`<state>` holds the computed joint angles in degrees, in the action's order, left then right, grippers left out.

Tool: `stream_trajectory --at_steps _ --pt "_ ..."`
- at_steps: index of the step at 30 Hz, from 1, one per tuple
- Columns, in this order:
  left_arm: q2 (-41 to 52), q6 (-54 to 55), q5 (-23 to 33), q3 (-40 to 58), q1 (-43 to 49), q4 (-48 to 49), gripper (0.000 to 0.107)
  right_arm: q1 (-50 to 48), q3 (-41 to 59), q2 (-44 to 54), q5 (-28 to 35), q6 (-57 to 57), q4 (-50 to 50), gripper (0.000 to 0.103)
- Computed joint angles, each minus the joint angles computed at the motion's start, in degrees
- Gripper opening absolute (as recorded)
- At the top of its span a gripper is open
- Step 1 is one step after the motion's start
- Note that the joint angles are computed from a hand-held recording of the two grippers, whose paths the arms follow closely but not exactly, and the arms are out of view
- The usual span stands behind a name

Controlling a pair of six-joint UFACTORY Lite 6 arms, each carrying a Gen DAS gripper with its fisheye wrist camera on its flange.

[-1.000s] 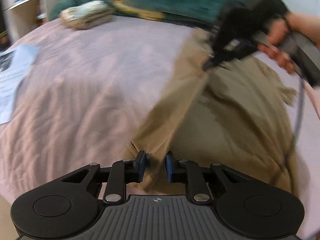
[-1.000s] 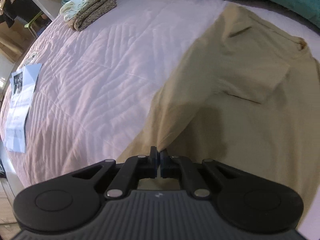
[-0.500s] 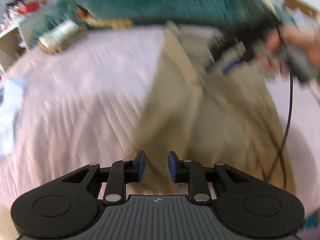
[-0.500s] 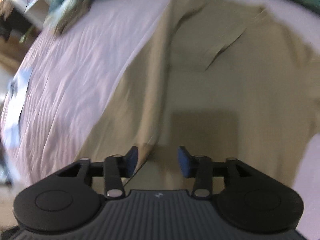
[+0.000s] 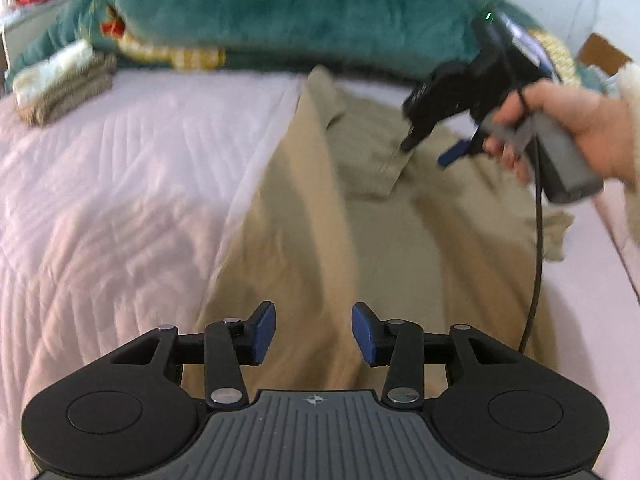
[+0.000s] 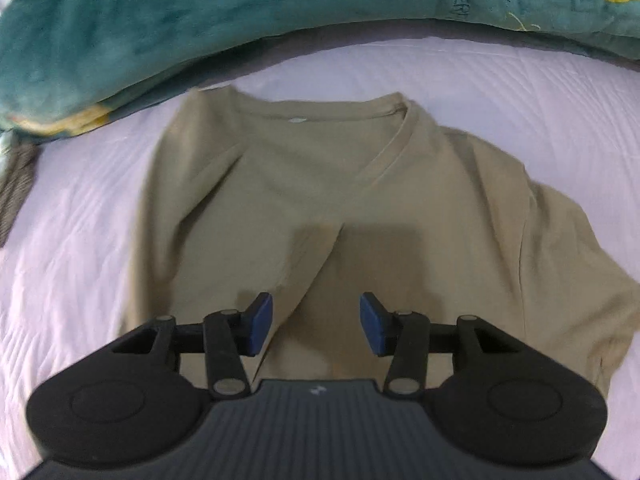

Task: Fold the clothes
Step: 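Fold the held shirt side over the body with the right gripper, then release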

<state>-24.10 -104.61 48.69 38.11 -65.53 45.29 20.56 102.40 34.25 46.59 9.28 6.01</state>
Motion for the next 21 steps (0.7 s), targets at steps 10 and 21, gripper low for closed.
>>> stream_trajectory --at_steps 10,21 --pt "-4.4 -0.6 4.4 -5.0 -4.3 -5.9 0.044 2.5 -0.8 3.3 -8.1 -5.8 -0.1 0.006" --pt "-7.4 4.7 4.4 -5.8 -2.5 -8.7 0.047 -2.6 1.0 2.1 -9.2 -13.0 -2.4 0.008"
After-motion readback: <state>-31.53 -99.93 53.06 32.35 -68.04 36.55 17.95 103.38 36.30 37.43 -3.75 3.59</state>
